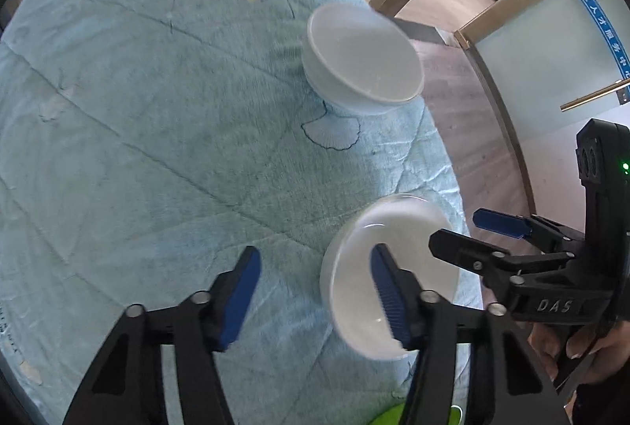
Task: Organize plates and bowls
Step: 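Move both tools to a white bowl and close on its rim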
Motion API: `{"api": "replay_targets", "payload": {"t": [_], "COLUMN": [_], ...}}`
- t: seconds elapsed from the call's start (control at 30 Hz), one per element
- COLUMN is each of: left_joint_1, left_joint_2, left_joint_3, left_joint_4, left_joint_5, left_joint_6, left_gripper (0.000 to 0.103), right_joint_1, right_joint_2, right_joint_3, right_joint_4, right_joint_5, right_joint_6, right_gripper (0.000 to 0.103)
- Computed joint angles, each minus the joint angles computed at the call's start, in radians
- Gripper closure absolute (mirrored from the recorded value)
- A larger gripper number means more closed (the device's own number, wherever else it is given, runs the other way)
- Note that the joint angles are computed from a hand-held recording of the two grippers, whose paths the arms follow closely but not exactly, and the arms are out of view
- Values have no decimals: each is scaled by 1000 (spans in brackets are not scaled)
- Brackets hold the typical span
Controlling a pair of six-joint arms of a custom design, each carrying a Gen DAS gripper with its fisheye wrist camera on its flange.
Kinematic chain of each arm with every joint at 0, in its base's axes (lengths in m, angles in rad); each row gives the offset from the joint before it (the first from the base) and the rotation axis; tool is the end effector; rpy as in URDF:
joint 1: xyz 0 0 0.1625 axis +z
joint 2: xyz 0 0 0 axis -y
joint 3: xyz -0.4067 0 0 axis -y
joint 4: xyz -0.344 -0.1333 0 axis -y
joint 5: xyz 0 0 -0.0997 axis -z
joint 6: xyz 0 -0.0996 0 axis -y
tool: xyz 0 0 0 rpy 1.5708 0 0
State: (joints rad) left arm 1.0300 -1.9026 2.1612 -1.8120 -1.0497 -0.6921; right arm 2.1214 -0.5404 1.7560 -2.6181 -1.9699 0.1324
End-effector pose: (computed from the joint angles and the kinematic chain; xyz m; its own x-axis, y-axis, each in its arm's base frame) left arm 0.0032 -0.3499 0.3709 -0.8975 -0.1975 -0.3943 -0.0753 0.9496 -0.3043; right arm 0.3691 -0.4203 -0.0580 -0.8127 -0.4219 0.4019 -0.4121 0.9038 0.1155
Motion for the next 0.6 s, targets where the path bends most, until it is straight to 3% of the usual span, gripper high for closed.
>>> {"api": "replay_targets", "payload": {"t": [0.2, 0.23, 0.4, 0.6], "left_joint_1": [50, 56, 67, 48], "left_joint_2": [39, 42, 49, 61], "left_joint_3": [10, 13, 28, 34], "left_joint_4": [-53, -60, -101, -84], "left_joint_5": [-24, -30, -61, -36], "left_joint_6": [51, 57, 93, 80], "left_gripper": [75, 80, 98, 100], "right_joint_1": [-10, -13, -18, 17], "right_joint_2": [26, 30, 34, 53], "right_joint_3": [-27, -35, -38, -54], "right_joint_4": [51, 71, 83, 90], "right_joint_5": [-6, -9, 36, -19], "right_joint_6": [27, 33, 41, 66], "right_gripper": [50, 61, 93, 95]}}
